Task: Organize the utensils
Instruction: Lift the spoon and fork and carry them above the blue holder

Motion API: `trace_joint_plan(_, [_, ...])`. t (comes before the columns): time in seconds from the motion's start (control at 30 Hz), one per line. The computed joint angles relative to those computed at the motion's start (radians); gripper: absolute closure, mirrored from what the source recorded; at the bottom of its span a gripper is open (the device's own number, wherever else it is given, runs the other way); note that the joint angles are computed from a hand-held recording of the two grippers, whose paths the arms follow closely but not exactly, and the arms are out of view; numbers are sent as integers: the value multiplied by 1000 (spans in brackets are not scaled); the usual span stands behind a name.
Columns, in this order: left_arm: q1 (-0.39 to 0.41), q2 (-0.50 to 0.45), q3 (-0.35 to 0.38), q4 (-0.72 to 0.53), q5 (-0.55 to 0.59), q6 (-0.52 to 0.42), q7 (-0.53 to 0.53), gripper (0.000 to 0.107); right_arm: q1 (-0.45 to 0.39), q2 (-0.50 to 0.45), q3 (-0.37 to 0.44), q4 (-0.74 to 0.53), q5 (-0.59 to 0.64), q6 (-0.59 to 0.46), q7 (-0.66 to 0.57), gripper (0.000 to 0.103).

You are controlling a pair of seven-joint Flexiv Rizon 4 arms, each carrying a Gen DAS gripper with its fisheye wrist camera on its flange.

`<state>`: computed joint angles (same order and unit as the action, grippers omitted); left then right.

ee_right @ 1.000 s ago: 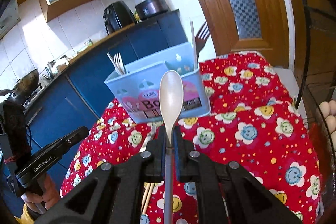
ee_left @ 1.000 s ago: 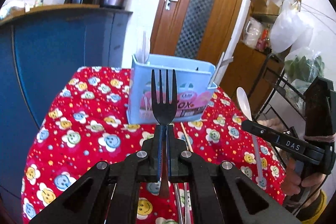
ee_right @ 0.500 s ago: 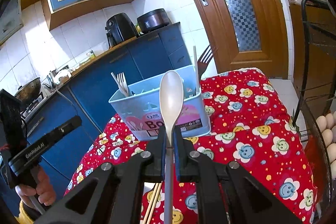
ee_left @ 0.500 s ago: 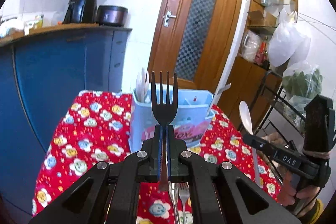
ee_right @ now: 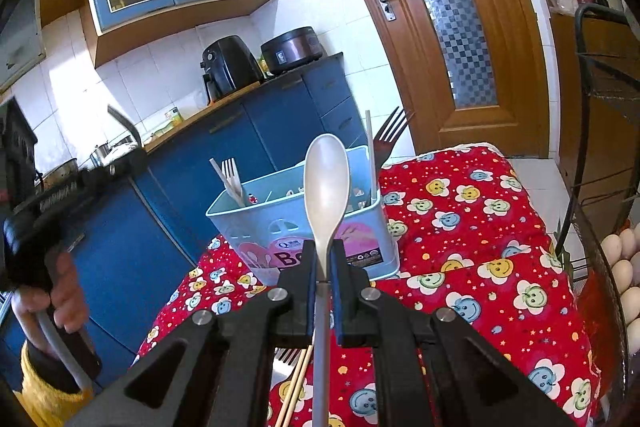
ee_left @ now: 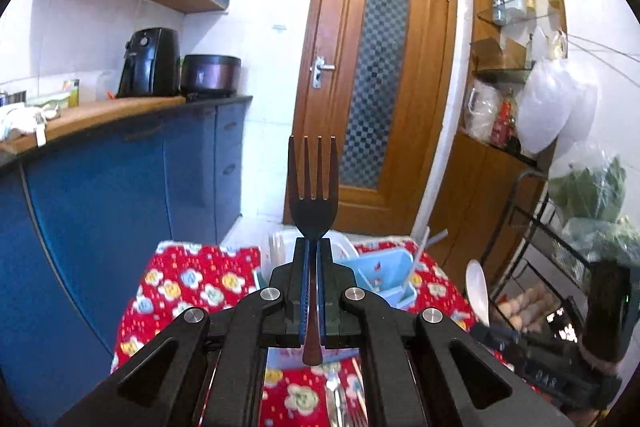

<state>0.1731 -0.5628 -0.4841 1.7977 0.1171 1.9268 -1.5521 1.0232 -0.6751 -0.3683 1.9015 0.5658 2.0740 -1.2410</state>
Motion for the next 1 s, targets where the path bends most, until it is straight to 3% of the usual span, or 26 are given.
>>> trace_joint_plan(0.4, [-124, -37, 122, -146, -105, -42, 57, 104, 8, -8, -55, -42, 4, -8, -14, 95])
trace_joint_plan(0.67, [-185, -94, 178, -220, -174, -81, 109, 104, -34, -70, -82, -171, 5, 2, -19, 95])
trace_joint_plan(1.0, [-219, -163, 201, -275, -220, -112, 171, 104, 41, -289, -350, -389, 93, -91, 49, 95])
